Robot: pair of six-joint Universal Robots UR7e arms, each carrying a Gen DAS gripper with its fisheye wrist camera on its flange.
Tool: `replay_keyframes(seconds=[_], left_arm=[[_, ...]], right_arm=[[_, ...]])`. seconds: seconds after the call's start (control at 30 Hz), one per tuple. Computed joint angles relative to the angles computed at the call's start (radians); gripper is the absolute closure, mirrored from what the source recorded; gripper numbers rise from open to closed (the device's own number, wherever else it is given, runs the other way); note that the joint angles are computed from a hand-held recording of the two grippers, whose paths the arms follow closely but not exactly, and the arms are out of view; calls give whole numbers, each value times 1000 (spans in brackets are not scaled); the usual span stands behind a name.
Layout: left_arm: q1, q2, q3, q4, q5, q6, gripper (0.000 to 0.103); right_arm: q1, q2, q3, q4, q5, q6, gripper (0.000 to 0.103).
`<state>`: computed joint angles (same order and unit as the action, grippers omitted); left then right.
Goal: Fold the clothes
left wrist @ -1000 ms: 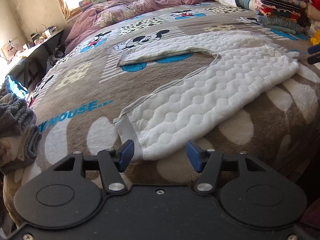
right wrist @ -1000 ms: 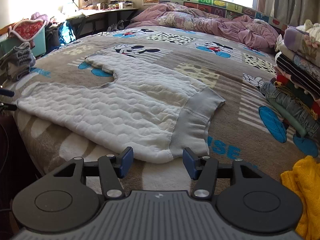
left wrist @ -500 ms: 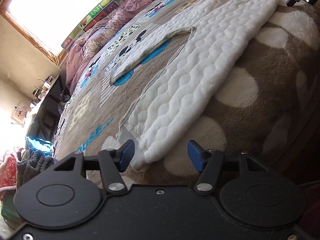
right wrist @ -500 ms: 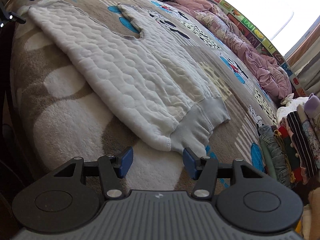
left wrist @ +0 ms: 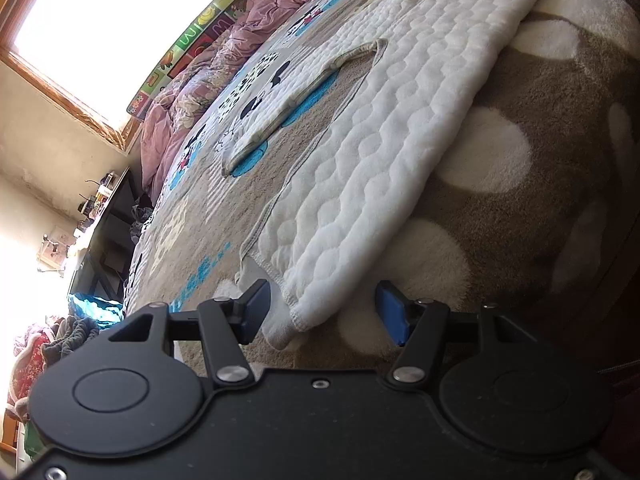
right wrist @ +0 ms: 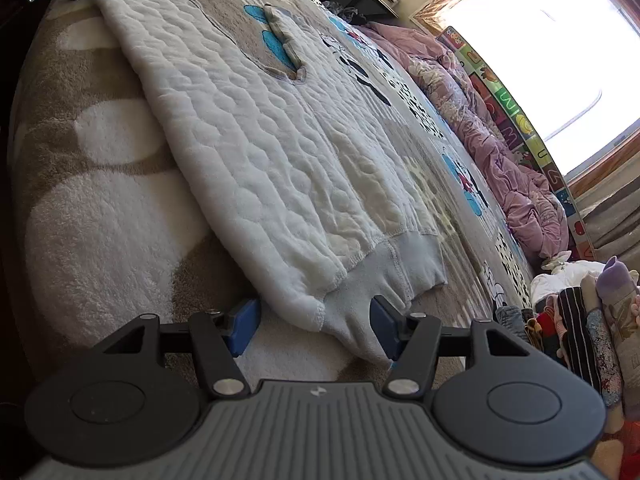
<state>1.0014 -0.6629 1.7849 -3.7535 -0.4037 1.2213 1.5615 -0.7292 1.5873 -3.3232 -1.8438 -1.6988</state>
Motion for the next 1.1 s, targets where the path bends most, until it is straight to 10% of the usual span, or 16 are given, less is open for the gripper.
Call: replay_keyframes(seconds=[0.6, 1.1], left_arm=[[16, -35, -71, 24, -83, -108, 87], [52, -3, -293, 96, -193, -108, 94]], right_arm=[[-18, -47, -6, 118, 129, 64, 90], [-9, -26, -188, 271, 230, 418, 94]])
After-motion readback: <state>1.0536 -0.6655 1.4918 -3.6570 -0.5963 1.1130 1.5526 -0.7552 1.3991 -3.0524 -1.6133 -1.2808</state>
